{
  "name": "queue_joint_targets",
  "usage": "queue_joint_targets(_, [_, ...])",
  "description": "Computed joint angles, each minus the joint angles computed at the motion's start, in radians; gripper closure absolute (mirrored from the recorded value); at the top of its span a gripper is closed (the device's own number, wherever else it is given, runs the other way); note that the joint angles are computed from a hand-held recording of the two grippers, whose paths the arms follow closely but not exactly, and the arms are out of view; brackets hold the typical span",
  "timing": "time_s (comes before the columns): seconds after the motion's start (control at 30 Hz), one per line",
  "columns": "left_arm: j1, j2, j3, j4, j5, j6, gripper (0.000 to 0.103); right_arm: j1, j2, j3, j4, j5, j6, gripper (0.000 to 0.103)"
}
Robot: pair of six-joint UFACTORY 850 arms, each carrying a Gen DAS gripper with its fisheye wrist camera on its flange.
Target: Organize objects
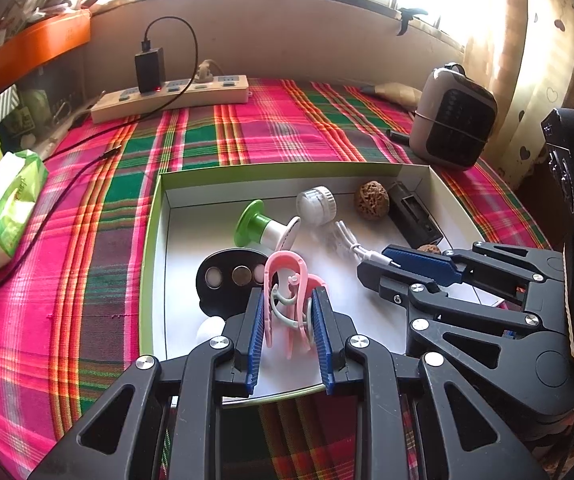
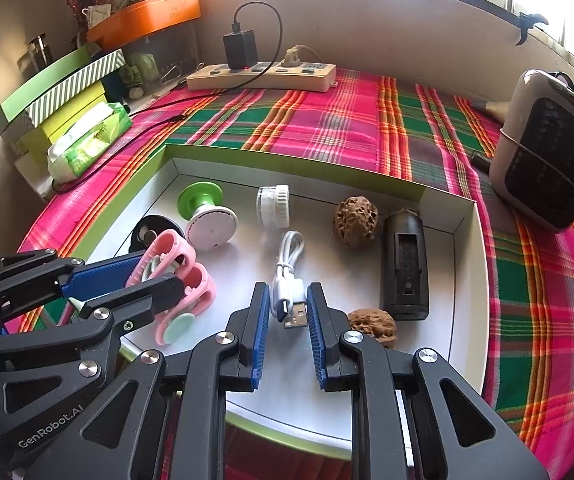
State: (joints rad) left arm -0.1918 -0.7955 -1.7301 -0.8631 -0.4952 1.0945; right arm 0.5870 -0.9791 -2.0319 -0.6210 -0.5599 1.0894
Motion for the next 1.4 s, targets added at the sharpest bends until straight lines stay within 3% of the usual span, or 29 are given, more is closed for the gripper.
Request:
queue_joint_targets(0.47, [0.0, -0.001, -0.005, 0.032, 0.004, -0.042, 0.075, 0.0, 0.004, 0.008, 0.0, 0.006, 0.004, 0.082])
queue_joint_targets(0.53, [-0.001, -0.001, -0.005, 0.033, 0.003, -0.044, 0.074, 0.002, 0.006, 0.011, -0.007, 0.006, 0.01, 0.078])
queue_joint_targets(1.4, [0.005, 0.057, 0.074, -0.026, 0.029, 0.017, 0.073, 0.024, 0.07, 0.104, -0.114, 0.012, 0.157, 0.069])
